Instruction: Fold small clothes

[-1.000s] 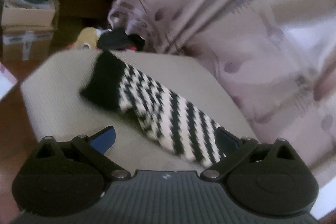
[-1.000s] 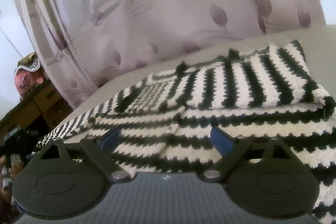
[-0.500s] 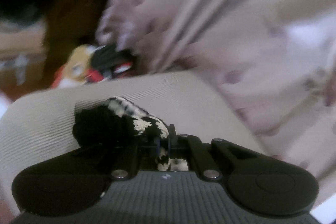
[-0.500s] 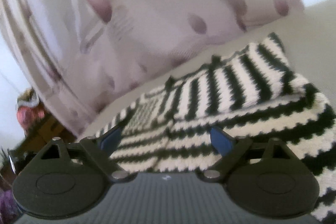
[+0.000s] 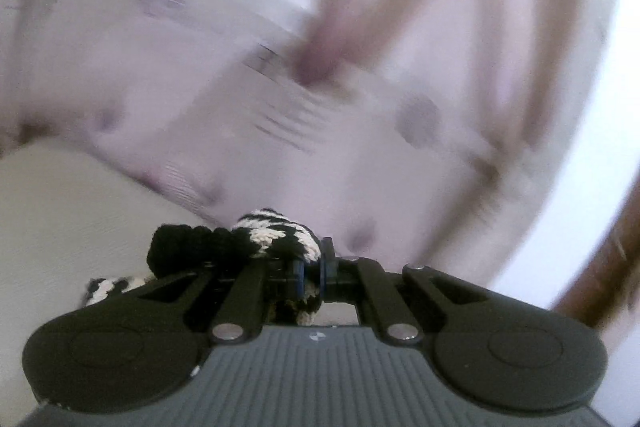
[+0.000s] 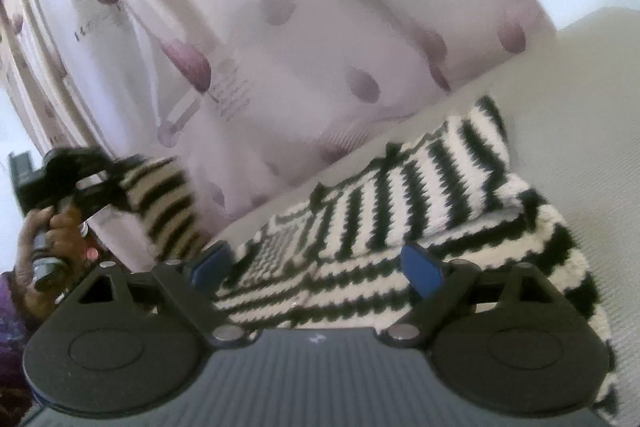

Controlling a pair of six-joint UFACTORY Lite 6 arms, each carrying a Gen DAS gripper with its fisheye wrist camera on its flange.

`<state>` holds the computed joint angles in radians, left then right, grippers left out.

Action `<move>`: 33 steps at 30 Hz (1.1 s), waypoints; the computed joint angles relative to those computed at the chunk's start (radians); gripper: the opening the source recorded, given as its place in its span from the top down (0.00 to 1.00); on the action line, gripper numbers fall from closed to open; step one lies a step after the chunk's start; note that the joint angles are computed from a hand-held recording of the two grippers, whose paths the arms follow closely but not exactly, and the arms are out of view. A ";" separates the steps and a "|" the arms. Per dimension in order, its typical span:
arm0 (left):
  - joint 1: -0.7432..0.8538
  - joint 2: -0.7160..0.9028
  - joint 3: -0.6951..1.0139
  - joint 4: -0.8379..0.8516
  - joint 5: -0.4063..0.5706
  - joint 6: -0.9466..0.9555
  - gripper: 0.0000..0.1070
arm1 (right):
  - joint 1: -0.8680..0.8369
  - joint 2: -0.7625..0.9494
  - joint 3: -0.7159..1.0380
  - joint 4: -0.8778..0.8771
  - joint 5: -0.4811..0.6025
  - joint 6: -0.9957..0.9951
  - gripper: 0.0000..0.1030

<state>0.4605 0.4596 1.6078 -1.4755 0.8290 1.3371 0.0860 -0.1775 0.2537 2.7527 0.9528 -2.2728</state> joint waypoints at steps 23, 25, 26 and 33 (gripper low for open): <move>-0.586 0.215 -0.210 -0.412 -0.139 0.684 0.06 | -0.361 0.222 -0.004 -0.360 0.283 0.130 0.10; -0.555 0.203 -0.218 -0.343 -0.026 0.656 0.05 | -0.369 0.229 -0.002 -0.364 0.291 0.134 0.10; -0.546 0.201 -0.204 -0.281 0.012 0.613 0.04 | -0.371 0.227 -0.007 -0.362 0.293 0.135 0.10; -0.532 0.139 -0.207 -0.198 0.076 0.578 0.04 | -0.319 0.192 -0.021 -0.299 0.246 0.103 0.10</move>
